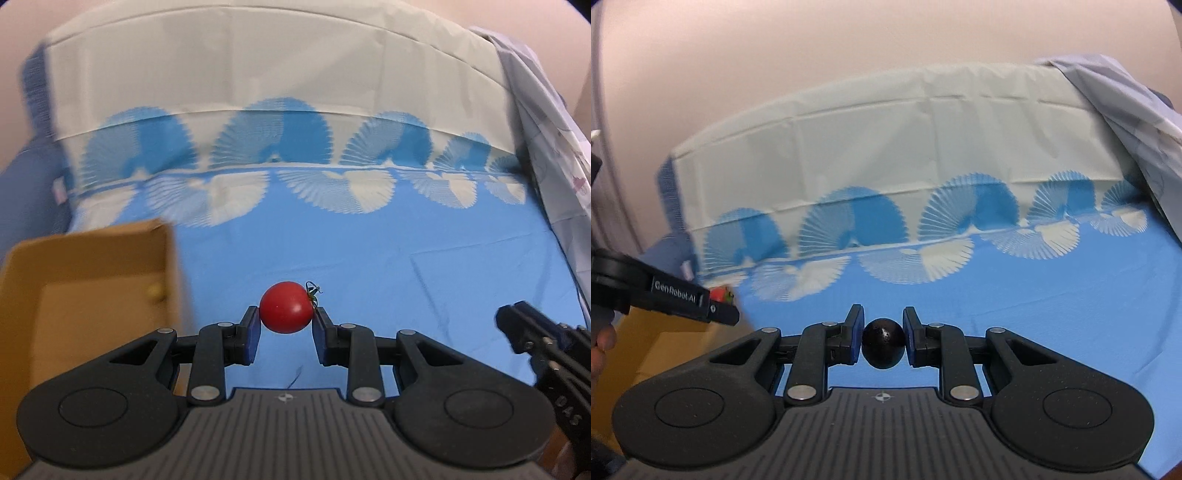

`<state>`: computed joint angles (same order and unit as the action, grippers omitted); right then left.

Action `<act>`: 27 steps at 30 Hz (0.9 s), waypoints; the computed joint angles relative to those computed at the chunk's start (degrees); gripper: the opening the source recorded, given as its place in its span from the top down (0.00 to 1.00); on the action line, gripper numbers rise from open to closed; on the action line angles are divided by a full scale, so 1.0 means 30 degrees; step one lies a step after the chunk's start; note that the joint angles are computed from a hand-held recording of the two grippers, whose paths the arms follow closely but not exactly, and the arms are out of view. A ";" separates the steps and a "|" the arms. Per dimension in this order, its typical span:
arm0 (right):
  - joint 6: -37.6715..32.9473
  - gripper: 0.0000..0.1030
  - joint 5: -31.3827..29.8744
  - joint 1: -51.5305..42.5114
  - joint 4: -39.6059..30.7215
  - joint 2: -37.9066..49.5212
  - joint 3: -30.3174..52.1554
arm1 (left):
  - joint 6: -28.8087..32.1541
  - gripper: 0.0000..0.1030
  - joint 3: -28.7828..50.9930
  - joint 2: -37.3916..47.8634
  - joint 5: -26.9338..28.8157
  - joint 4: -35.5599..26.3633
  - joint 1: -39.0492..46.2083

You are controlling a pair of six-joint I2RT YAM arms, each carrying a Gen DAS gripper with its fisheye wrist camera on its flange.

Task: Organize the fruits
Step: 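Carry the red tomato with the left tool while the right tool carries the black ball into the box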

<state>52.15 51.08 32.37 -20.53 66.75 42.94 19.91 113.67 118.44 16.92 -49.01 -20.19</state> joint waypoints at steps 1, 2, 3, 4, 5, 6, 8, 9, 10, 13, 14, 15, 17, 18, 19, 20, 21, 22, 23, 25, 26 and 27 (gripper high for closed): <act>0.0491 0.77 0.0450 0.0932 -0.0753 0.0112 0.0522 | 0.0258 0.67 -0.0739 -0.0745 0.0061 -0.0099 0.0540; 0.1151 0.77 0.0953 0.2048 -0.1646 0.0313 0.1145 | 0.0492 0.67 -0.1301 -0.1305 0.0158 -0.0135 0.0992; 0.1783 0.77 0.1379 0.3024 -0.2381 0.0575 0.1709 | 0.0772 0.67 -0.2092 -0.2052 0.0246 -0.0068 0.1561; 0.2245 0.77 0.1665 0.3867 -0.2939 0.0903 0.2250 | 0.1111 0.67 -0.2805 -0.2743 0.0325 -0.0034 0.2138; 0.2767 0.77 0.1972 0.4730 -0.3618 0.1301 0.2869 | 0.1497 0.67 -0.3368 -0.3310 0.0484 -0.0068 0.2721; 0.3376 0.77 0.2261 0.5527 -0.4282 0.1761 0.3468 | 0.1864 0.67 -0.3890 -0.3863 0.0690 -0.0136 0.3332; 0.4361 0.77 0.2518 0.6904 -0.5252 0.2690 0.4646 | 0.2540 0.67 -0.4782 -0.4751 0.1136 -0.0295 0.4610; 0.4753 0.77 0.2622 0.7510 -0.5650 0.3191 0.5200 | 0.2829 0.67 -0.5107 -0.5073 0.1327 -0.0389 0.5169; 0.5121 0.77 0.2697 0.8086 -0.6030 0.3781 0.5818 | 0.3100 0.67 -0.5543 -0.5477 0.1502 -0.0420 0.5857; 0.5470 0.77 0.2432 0.9234 -0.6322 0.5178 0.7242 | 0.3806 0.67 -0.6236 -0.6193 0.2043 -0.0814 0.7595; 0.5488 0.77 0.2340 0.9539 -0.6339 0.5629 0.7678 | 0.4156 0.67 -0.6434 -0.6393 0.2317 -0.1055 0.8316; 0.5527 0.77 0.2258 0.9876 -0.6384 0.6132 0.8167 | 0.4493 0.67 -0.6673 -0.6600 0.2543 -0.1186 0.8915; 0.5354 0.77 0.2116 1.0446 -0.6369 0.7032 0.9064 | 0.5120 0.67 -0.7043 -0.6852 0.2847 -0.1287 0.9909; 0.5230 0.77 0.2015 1.0612 -0.6388 0.7387 0.9449 | 0.5513 0.67 -0.7285 -0.6998 0.3077 -0.1299 1.0521; 0.5077 0.77 0.1864 1.0744 -0.6385 0.7724 0.9829 | 0.5779 0.67 -0.7453 -0.7095 0.3225 -0.1299 1.0963; 0.5110 0.77 0.1796 1.0907 -0.6529 0.8021 1.0184 | 0.6050 0.67 -0.7591 -0.7142 0.3361 -0.1305 1.1401; 0.5002 0.77 0.1660 1.0970 -0.6582 0.8277 1.0515 | 0.6254 0.67 -0.7618 -0.7113 0.3465 -0.1354 1.1745; 0.4834 0.77 0.1522 1.0984 -0.6535 0.8428 1.0718 | 0.6452 0.67 -0.7587 -0.7030 0.3600 -0.1479 1.2147; 0.4712 0.77 0.1408 1.0957 -0.6521 0.8629 1.0961 | 0.6522 0.67 -0.7587 -0.6959 0.3658 -0.1537 1.2369; 0.4582 0.77 0.1290 1.0945 -0.6724 0.8938 1.1434 | 0.6683 0.67 -0.7375 -0.6645 0.3798 -0.1743 1.2889; 0.4464 0.77 0.1217 1.0886 -0.6761 0.8982 1.1540 | 0.6708 0.67 -0.7297 -0.6478 0.3837 -0.1744 1.3046; 0.4386 0.77 0.1155 1.0865 -0.6860 0.9096 1.1733 | 0.6759 0.67 -0.7184 -0.6308 0.3867 -0.1801 1.3210</act>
<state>65.31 54.54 64.97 -41.11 94.04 78.13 40.18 92.11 99.51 28.52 -54.41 19.44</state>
